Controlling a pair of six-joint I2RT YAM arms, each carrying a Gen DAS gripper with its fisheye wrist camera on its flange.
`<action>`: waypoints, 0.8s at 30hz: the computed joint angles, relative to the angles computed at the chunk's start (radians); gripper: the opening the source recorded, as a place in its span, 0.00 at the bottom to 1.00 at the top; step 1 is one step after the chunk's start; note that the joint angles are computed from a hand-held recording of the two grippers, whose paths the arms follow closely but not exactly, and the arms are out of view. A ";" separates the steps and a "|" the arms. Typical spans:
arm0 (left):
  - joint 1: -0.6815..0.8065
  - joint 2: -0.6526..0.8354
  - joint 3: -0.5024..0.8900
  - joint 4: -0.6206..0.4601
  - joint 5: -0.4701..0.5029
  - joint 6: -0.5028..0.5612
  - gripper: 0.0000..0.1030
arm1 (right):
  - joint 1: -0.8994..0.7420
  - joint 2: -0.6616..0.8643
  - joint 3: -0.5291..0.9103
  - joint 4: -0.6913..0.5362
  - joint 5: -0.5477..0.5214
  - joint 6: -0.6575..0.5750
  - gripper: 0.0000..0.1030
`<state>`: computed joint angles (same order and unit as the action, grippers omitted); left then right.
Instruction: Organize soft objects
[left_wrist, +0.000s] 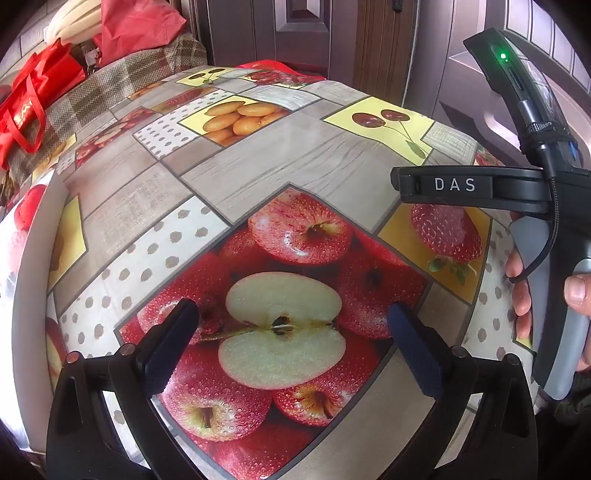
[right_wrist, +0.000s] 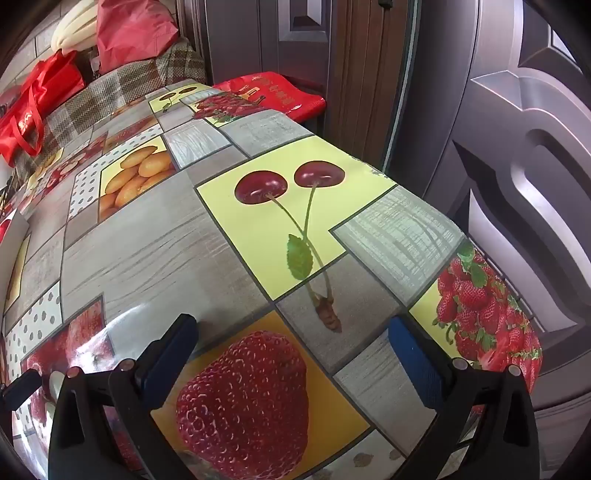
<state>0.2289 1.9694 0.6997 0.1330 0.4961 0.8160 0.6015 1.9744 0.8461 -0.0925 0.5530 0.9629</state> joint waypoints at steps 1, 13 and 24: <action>0.000 0.000 0.000 0.000 0.000 0.000 0.99 | 0.000 0.001 0.002 -0.001 0.000 0.000 1.00; 0.000 0.000 0.000 0.000 0.000 0.000 0.99 | 0.002 0.017 0.018 -0.001 -0.002 -0.005 1.00; 0.000 0.000 0.000 0.000 0.000 0.000 0.99 | 0.003 0.001 0.002 0.000 -0.002 -0.004 1.00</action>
<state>0.2289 1.9694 0.6997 0.1331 0.4961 0.8161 0.6044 1.9757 0.8476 -0.0922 0.5507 0.9593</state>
